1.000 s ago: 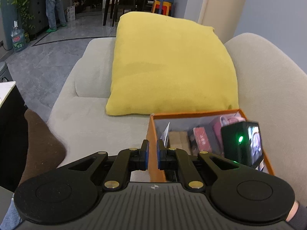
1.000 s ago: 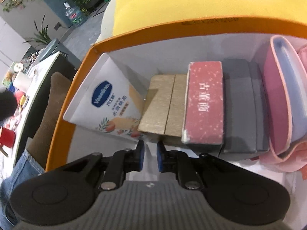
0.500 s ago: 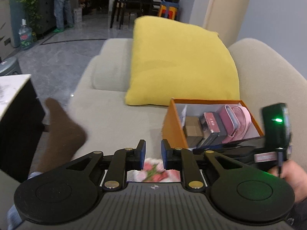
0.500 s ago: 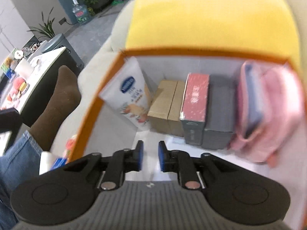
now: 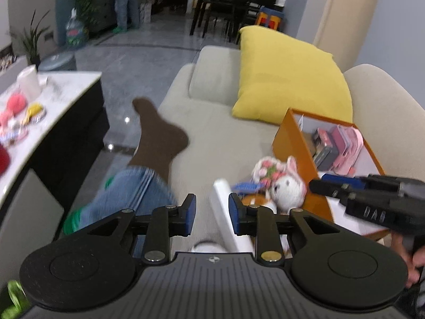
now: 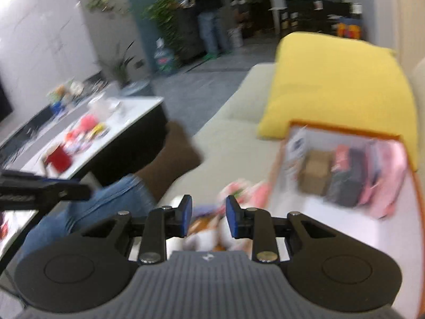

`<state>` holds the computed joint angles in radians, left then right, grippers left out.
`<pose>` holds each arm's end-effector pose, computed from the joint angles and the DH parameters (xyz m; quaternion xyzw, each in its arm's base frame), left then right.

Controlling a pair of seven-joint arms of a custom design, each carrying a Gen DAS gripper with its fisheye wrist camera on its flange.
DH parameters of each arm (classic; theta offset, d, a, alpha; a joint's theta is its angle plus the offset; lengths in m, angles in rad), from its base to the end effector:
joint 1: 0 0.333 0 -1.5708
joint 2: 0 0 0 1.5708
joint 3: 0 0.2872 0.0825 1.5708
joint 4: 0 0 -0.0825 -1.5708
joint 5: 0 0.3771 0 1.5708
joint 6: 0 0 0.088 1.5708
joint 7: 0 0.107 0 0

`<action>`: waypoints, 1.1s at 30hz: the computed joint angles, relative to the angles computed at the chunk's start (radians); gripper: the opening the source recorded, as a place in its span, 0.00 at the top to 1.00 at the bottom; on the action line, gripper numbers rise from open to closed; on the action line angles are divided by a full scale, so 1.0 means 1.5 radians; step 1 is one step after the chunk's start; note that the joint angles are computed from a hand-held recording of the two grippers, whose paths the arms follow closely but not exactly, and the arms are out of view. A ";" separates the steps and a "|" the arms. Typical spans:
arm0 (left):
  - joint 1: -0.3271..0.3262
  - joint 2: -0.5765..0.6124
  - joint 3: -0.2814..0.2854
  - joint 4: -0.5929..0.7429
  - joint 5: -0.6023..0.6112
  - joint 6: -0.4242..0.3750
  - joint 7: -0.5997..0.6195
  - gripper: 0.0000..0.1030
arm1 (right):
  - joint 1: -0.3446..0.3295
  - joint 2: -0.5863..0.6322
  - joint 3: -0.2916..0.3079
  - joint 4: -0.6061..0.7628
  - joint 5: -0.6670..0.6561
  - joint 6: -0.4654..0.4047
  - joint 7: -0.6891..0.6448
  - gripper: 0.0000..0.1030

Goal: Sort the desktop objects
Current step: 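Move both tools back to the pile of plush toys, then grasp the panda plush with the left tool while the right tool grasps the red panda plush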

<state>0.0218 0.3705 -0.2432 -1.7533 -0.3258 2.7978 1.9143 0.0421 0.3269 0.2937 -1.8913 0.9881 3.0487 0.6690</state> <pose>0.6688 -0.1165 0.4173 -0.5739 0.7379 -0.3215 0.1512 0.6270 0.1348 0.3839 -0.7053 0.5596 -0.1714 0.4000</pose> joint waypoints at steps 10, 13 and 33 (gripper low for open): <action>0.033 -0.041 -0.011 -0.127 -0.094 0.007 0.054 0.46 | 0.133 0.019 -0.104 -0.062 -0.290 -0.006 0.243 0.70; 0.020 -0.037 0.002 -0.137 -0.083 -0.007 0.028 0.45 | 0.238 0.050 -0.220 -0.047 -0.422 0.015 0.364 0.70; 0.067 0.088 -0.043 -0.016 -0.167 -0.102 0.019 0.35 | 0.268 0.247 -0.292 0.313 -0.722 -0.356 0.530 0.60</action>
<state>0.1227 0.5029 -0.3075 -1.7765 -0.5758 2.6453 1.9433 0.4448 0.6967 -0.1440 -1.4216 -0.0951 2.5144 1.4646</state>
